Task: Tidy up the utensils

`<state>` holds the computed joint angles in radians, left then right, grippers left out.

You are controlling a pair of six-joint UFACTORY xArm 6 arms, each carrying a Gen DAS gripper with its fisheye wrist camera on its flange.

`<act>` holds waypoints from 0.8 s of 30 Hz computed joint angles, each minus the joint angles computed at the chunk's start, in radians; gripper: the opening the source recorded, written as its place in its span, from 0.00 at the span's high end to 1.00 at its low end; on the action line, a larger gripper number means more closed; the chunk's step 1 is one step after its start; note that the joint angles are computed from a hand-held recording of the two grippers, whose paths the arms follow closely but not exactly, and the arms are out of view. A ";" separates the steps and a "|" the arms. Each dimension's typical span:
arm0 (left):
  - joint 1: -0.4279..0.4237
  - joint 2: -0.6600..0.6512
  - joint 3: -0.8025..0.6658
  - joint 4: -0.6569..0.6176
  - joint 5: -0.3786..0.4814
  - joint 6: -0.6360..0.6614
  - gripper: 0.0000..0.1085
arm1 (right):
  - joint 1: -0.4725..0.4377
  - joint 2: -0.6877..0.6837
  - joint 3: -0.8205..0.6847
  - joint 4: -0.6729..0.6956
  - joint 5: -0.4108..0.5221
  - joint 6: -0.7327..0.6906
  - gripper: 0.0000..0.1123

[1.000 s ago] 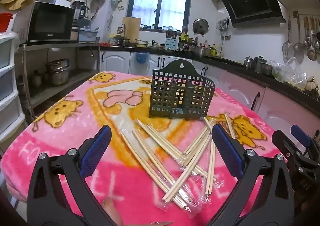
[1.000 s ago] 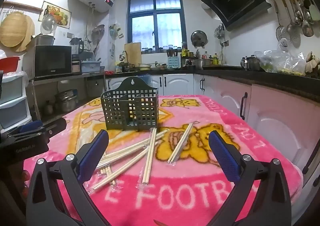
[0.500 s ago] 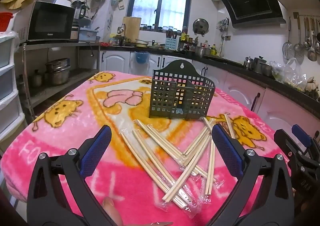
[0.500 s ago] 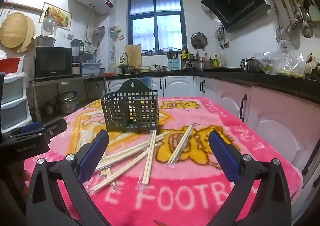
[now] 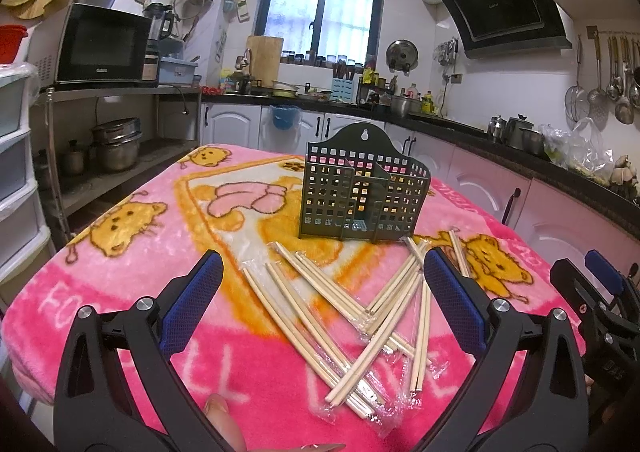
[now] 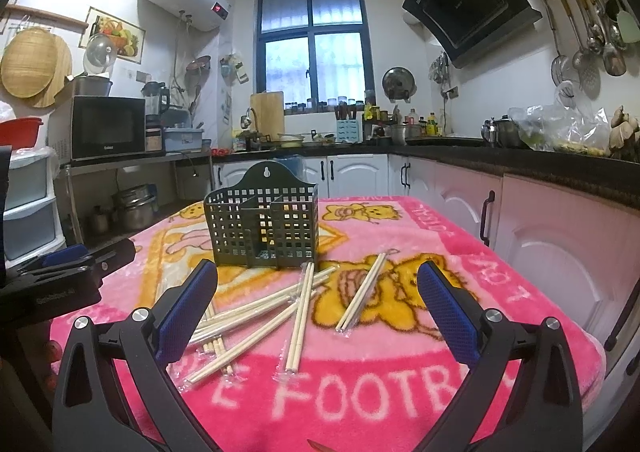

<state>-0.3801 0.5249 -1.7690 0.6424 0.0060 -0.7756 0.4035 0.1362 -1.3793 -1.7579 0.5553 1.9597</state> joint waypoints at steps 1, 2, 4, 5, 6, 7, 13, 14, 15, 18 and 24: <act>0.000 0.000 0.001 0.000 0.000 -0.001 0.15 | 0.000 0.001 -0.001 0.001 0.000 -0.001 0.14; 0.000 0.000 0.000 0.007 0.000 -0.008 0.15 | -0.001 0.001 -0.001 0.002 -0.004 -0.001 0.14; 0.000 -0.001 0.002 0.005 -0.001 -0.006 0.15 | -0.001 -0.001 0.003 0.001 -0.004 0.002 0.14; 0.001 0.000 0.000 0.012 -0.001 -0.013 0.15 | 0.000 -0.002 0.004 0.000 -0.003 0.003 0.14; 0.001 -0.001 0.000 0.018 -0.001 -0.018 0.15 | -0.003 -0.002 0.003 -0.002 -0.008 0.005 0.14; 0.001 0.000 -0.001 0.019 -0.001 -0.019 0.15 | -0.003 -0.001 0.002 -0.001 -0.008 0.004 0.14; 0.001 -0.003 0.002 0.021 0.000 -0.021 0.15 | -0.001 -0.002 0.002 -0.001 -0.005 0.004 0.14; 0.002 -0.002 0.002 0.020 -0.002 -0.021 0.15 | 0.000 -0.002 0.002 -0.003 -0.003 0.006 0.14; 0.001 -0.003 0.004 0.013 -0.003 -0.014 0.15 | 0.000 -0.001 0.002 -0.002 -0.004 0.006 0.14; 0.002 -0.004 0.003 0.030 -0.001 -0.031 0.15 | 0.001 -0.001 0.002 -0.002 -0.002 0.005 0.14; 0.003 -0.002 0.002 0.029 -0.003 -0.030 0.15 | 0.000 -0.001 0.001 0.000 -0.004 0.003 0.14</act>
<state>-0.3776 0.5226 -1.7666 0.6712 0.0031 -0.8052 0.4033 0.1347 -1.3781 -1.7574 0.5511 1.9622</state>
